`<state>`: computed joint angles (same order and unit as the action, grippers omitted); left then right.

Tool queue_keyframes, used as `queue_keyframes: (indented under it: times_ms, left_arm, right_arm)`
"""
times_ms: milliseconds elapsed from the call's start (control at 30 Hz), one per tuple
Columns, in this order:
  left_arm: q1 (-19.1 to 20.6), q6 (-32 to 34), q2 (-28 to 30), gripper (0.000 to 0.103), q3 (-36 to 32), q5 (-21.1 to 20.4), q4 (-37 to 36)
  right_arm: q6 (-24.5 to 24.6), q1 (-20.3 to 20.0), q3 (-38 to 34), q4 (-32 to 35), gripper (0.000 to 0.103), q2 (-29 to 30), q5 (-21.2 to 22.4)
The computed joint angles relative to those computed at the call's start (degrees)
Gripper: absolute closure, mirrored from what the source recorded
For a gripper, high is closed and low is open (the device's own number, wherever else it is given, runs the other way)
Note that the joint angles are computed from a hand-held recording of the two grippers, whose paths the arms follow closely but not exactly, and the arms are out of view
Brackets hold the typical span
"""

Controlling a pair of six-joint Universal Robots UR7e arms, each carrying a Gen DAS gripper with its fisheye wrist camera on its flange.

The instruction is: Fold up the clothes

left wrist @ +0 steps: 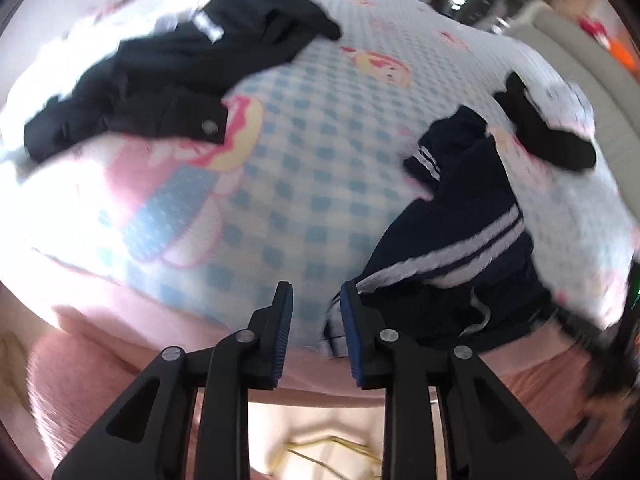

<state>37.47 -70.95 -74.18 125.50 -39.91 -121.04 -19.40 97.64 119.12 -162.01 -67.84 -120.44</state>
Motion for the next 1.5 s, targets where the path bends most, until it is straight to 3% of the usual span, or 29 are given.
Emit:
queue_keyframes:
  times_ms: [100,300,400,467,633,767,867,1033,1100,1133,1200,1300,1400,1500]
  left_arm:
    - [-1.4,6.2,0.3,0.077,1.4,-0.6,-3.3]
    - [-1.2,14.8,5.1,0.076,0.4,-2.6,-7.6]
    - [0.3,15.7,7.9,0.066,-1.8,-2.1,-5.6]
    - [0.6,16.7,9.5,0.058,-3.1,-1.4,-3.6]
    - [-0.5,22.8,11.4,0.049,-3.5,-1.3,-5.7]
    - [-0.3,22.2,12.4,0.049,-3.6,0.2,-7.2]
    - [-0.5,19.8,11.9,0.067,-3.4,2.1,-7.8]
    - [-2.1,12.9,11.4,0.070,-4.0,7.1,-1.2]
    - [-1.4,15.5,11.4,0.070,-4.0,4.5,-2.2]
    - [-0.4,18.9,11.4,0.070,-3.5,0.8,-5.9]
    - [0.7,21.2,11.8,0.070,-2.7,-1.5,-9.6]
    - [0.5,21.7,13.4,0.070,-3.0,-0.6,-8.8]
    - [0.9,22.5,13.2,0.070,-2.8,-0.6,-12.8]
    - [1.0,18.7,12.8,0.070,-3.6,2.0,-10.6]
  right_arm:
    - [-1.6,0.4,0.3,-2.4,0.081,0.2,0.4]
    - [-1.8,-0.6,0.4,4.0,0.081,0.1,1.9]
    - [-3.0,-0.3,1.2,2.5,0.081,0.3,0.9]
    - [-3.5,-0.2,1.8,0.9,0.095,-0.2,1.0]
    - [-3.3,-0.4,2.7,-3.4,0.096,-3.0,3.0]
    - [-2.7,-0.2,2.5,-4.1,0.096,-4.5,4.5]
    - [-2.9,0.7,3.5,-5.7,0.096,-5.4,4.3]
    - [-2.8,1.5,4.6,-7.2,0.096,-7.4,4.9]
    - [-3.5,2.1,4.7,-9.1,0.096,-7.2,3.6]
    - [-4.1,2.4,4.7,-10.0,0.096,-7.1,2.9]
    - [-3.7,2.2,4.3,-9.2,0.096,-7.3,3.2]
    - [-2.7,1.7,4.0,-8.1,0.096,-8.1,4.4]
    - [-2.5,1.5,3.8,-7.6,0.096,-8.8,5.6]
    - [-3.1,1.9,3.7,-8.0,0.096,-8.7,4.5]
